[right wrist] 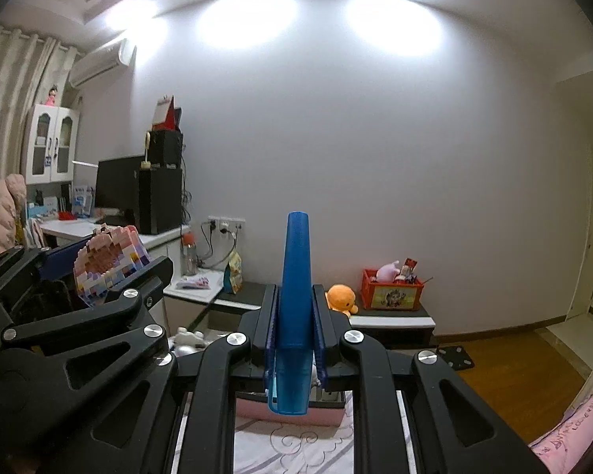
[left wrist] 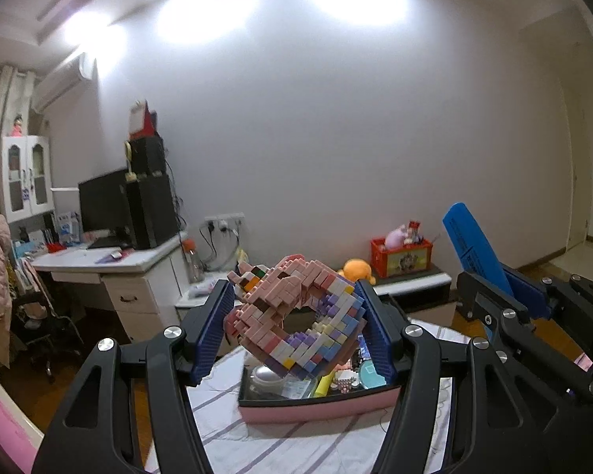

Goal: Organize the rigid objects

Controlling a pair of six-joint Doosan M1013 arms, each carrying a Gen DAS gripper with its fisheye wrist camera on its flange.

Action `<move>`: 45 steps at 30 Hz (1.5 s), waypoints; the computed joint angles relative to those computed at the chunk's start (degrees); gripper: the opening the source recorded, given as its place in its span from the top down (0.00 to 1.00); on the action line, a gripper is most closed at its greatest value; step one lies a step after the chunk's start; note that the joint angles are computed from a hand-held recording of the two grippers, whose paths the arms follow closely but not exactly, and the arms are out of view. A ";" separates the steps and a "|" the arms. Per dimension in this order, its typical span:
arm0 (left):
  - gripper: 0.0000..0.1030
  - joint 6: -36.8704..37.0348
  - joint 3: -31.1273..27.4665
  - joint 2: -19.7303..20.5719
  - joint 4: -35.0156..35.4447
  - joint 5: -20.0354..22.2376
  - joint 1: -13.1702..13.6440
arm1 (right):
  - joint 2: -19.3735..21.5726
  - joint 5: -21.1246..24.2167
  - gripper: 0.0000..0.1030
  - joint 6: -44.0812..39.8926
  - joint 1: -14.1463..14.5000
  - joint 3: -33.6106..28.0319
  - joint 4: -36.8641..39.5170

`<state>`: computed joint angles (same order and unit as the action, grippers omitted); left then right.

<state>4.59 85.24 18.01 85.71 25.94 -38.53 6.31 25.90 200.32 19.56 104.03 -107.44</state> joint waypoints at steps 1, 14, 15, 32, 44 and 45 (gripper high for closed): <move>0.39 3.16 -1.40 1.21 -3.26 -0.86 0.58 | 1.01 -1.03 0.83 -1.36 -0.62 -0.93 1.43; 0.39 49.69 -20.27 17.11 -51.50 3.35 5.38 | 13.80 -9.10 0.83 -41.95 -6.63 -12.02 40.87; 0.38 51.35 -21.15 17.90 -53.56 3.85 5.58 | 14.62 -9.29 0.83 -46.88 -7.02 -12.72 46.11; 0.05 41.12 -18.65 15.89 -43.39 4.81 5.22 | 14.60 -7.81 0.20 -47.40 -9.20 -13.11 51.05; 0.00 9.47 -0.13 -0.14 -12.45 -0.38 2.30 | 1.33 -9.88 0.16 -14.09 -5.20 -2.46 19.48; 0.00 6.03 1.74 -1.67 -8.79 0.30 1.71 | 0.05 -7.89 0.16 -11.68 -4.17 -1.30 16.69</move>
<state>10.61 86.98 16.33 76.92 26.24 -36.82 6.36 18.01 188.63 15.39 102.73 -90.75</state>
